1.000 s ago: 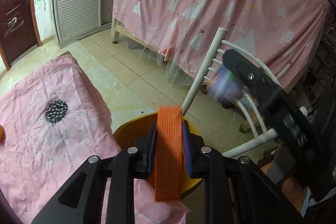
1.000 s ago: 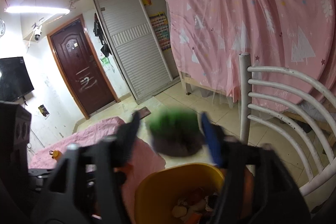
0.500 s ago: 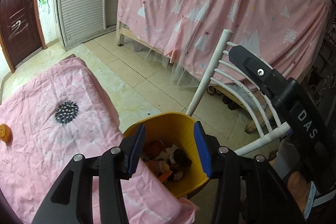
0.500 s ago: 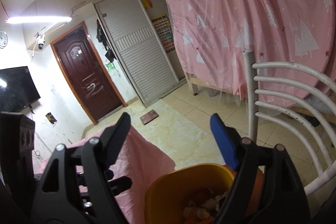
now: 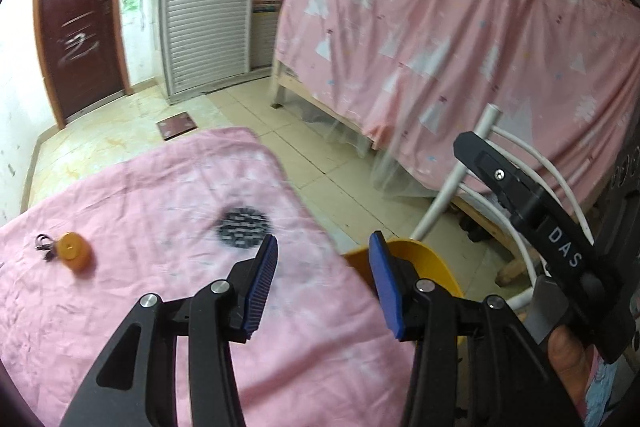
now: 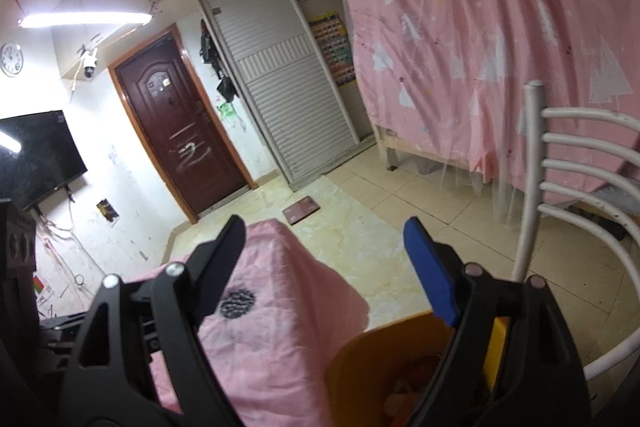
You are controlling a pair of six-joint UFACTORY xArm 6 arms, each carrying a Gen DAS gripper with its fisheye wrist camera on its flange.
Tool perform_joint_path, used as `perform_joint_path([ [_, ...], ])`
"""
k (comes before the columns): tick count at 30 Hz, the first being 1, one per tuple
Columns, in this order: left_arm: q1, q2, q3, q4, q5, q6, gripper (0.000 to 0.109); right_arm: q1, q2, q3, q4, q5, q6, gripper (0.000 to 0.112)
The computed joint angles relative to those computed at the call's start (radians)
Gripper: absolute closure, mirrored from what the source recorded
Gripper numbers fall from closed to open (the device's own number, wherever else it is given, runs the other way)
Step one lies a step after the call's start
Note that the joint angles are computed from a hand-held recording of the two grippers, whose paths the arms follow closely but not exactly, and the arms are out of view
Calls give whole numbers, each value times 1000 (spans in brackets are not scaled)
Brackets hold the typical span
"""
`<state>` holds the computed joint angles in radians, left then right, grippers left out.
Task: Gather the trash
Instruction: 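Move both tools back to the bed toward the yellow ball with keys, then lower the left tool over the black USB cable while the right tool approaches the yellow ball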
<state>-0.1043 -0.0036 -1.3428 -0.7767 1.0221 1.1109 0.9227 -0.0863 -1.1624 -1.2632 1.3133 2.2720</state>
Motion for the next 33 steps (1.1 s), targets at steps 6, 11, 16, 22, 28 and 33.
perform_joint_path([
  [6,53,91,-102,2,-31,-9,68,-57,116,-142,2,-104,-110,26],
  [11,91,208,-240,45,-60,-63,68,-98,207,-251,25,-192,-197,26],
  [16,126,326,-385,108,-93,-119,68,-137,312,-373,74,-302,-308,23],
  [22,167,473,-585,168,-73,-204,68,-168,442,-534,140,-386,-441,23],
  [28,189,605,-772,223,-11,-305,68,-182,570,-711,211,-420,-589,20],
  [33,184,666,-835,293,-48,-393,68,-190,708,-904,314,-436,-766,17],
])
